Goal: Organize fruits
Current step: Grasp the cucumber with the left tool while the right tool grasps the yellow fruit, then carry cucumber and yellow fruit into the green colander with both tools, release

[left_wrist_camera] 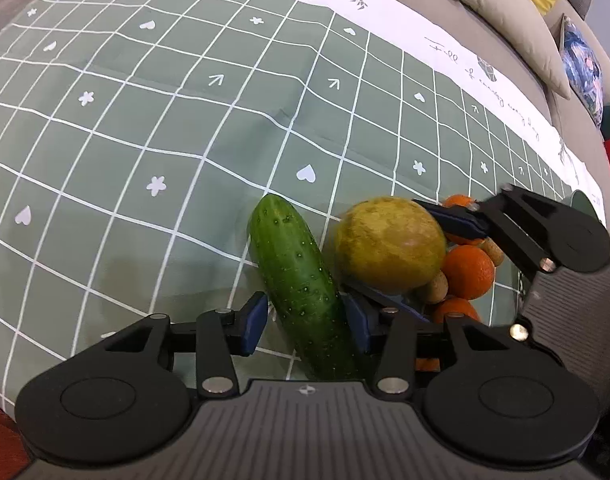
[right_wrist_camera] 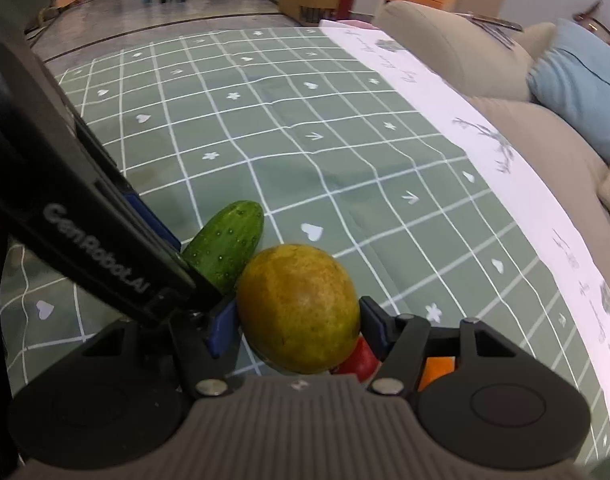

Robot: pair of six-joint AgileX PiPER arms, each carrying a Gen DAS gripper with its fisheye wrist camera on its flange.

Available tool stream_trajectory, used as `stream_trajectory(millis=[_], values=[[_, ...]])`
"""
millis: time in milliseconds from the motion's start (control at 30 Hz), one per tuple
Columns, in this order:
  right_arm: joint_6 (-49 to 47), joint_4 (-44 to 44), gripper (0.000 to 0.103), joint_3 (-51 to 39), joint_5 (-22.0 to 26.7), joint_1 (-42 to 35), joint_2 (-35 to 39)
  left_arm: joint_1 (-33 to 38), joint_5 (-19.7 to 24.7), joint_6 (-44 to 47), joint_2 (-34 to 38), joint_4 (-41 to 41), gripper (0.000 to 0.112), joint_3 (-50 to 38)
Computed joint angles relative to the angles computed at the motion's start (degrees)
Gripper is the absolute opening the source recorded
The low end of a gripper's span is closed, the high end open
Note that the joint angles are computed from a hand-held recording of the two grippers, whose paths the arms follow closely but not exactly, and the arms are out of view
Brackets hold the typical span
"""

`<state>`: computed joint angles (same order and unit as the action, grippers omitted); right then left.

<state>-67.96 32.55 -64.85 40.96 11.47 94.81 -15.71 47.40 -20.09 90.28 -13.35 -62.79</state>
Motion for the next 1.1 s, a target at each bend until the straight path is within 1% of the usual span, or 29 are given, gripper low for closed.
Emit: stream_trajectory(millis=[100,133,267,367,467,567,733,833,1000,1100], values=[[1.24,-0.28,0.06,1.24,0.4,-1.05,-2.82,0.12,-0.23,0.03,0.46,-0.89,0.048,-0.27],[1.94,-0.66,0.06,1.7,0.47,-1.38,-3.9,-0.15,-0.13,-0.5,0.68,-0.35,0.048,-0.57],[3.96,-0.73,0.06,3.96,1.5,-4.04,-8.65,-2.53,-0.34,-3.58,0.87,3.58,0.045,-1.41],[4.61,-0.23,0.06,5.67,2.71,-6.48,-11.89,-3.98,-0.14,-6.24,0.42,5.93,0.042,-1.49],[6.68,-0.1,0.06,7.47,3.69,-8.87,-14.89,-5.31,0.76,-8.11,-0.55,7.95,0.041,-1.34],[7.41,1.67,0.06,9.52,5.83,-12.57,-18.17,-7.31,0.51,-10.32,-2.9,10.39,0.039,-0.3],[5.57,4.49,0.06,13.13,8.61,-18.83,-23.75,-11.2,1.12,-13.66,-6.6,14.4,0.037,-0.09],[4.19,6.55,0.06,14.19,10.9,-23.25,-26.27,-15.03,1.9,-16.63,-8.64,18.89,0.037,-0.96],[1.09,10.06,0.06,14.01,14.51,-30.45,-28.62,-21.4,3.84,-20.12,-9.66,25.57,0.036,-5.68],[-0.04,12.08,0.06,12.16,17.44,-35.5,-28.45,-24.16,3.74,-20.09,-9.35,27.3,0.035,-9.44]])
